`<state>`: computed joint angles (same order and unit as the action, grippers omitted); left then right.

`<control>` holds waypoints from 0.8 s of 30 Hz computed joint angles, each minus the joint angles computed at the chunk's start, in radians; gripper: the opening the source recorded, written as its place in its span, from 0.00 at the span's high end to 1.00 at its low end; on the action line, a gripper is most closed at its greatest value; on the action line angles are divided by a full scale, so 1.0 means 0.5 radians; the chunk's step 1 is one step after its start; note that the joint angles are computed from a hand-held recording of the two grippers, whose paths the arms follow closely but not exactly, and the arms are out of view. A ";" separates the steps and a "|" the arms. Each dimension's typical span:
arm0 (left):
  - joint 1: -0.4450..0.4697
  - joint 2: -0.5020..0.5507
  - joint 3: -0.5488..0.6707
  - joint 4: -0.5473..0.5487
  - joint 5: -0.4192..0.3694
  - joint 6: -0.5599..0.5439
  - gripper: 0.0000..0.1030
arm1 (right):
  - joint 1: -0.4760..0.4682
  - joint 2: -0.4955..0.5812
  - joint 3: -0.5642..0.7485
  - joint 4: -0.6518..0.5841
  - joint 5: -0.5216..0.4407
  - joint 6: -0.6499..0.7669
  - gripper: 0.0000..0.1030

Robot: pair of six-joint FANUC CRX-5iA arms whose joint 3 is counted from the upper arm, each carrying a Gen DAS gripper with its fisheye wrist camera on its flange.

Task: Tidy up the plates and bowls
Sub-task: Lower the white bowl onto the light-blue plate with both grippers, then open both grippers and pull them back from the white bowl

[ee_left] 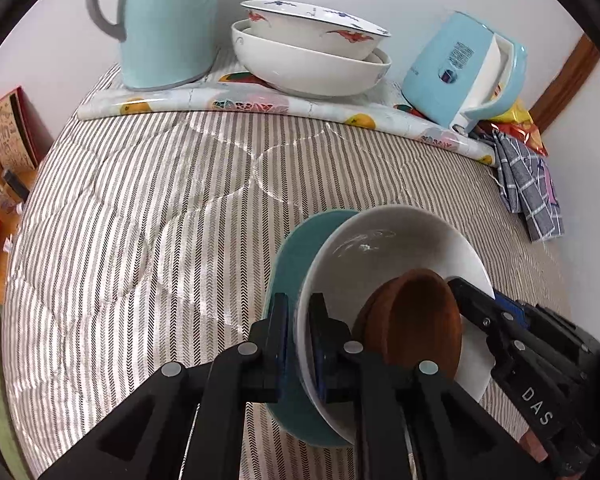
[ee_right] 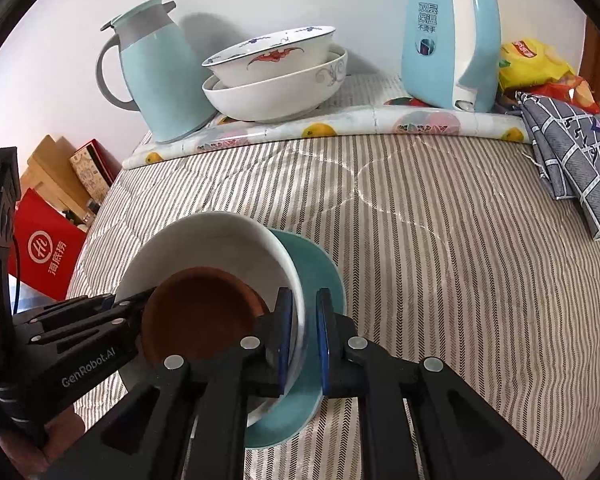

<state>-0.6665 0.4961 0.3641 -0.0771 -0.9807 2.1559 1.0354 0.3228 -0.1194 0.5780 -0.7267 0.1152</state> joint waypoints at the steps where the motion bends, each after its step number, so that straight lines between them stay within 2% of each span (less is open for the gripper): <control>1: -0.002 0.000 0.005 -0.007 -0.007 0.003 0.88 | -0.001 -0.005 -0.004 -0.005 0.007 0.002 0.89; 7: -0.028 -0.050 -0.006 -0.063 -0.007 0.043 0.80 | 0.015 -0.049 -0.059 0.049 0.011 -0.058 0.83; 9: -0.058 -0.060 0.019 -0.136 -0.045 0.080 0.71 | 0.024 -0.074 -0.085 0.055 0.027 -0.074 0.83; 10: -0.063 -0.070 0.016 -0.148 -0.045 0.085 0.70 | 0.032 -0.086 -0.098 0.068 0.026 -0.084 0.82; 13: -0.081 -0.118 -0.019 -0.157 -0.030 0.111 0.70 | 0.066 -0.126 -0.141 0.128 -0.007 -0.124 0.73; 15: -0.113 -0.156 -0.031 -0.204 -0.034 0.152 0.70 | 0.101 -0.161 -0.180 0.188 -0.056 -0.174 0.66; 18: -0.164 -0.208 -0.041 -0.281 -0.041 0.214 0.62 | 0.159 -0.240 -0.256 0.264 -0.122 -0.265 0.65; 20: -0.212 -0.253 -0.056 -0.345 -0.028 0.271 0.62 | 0.200 -0.297 -0.305 0.311 -0.174 -0.310 0.64; 23: -0.302 -0.292 -0.031 -0.471 -0.081 0.394 0.62 | 0.300 -0.373 -0.358 0.397 -0.394 -0.422 0.47; 24: -0.342 -0.312 -0.026 -0.532 -0.095 0.458 0.60 | 0.333 -0.392 -0.376 0.434 -0.471 -0.469 0.47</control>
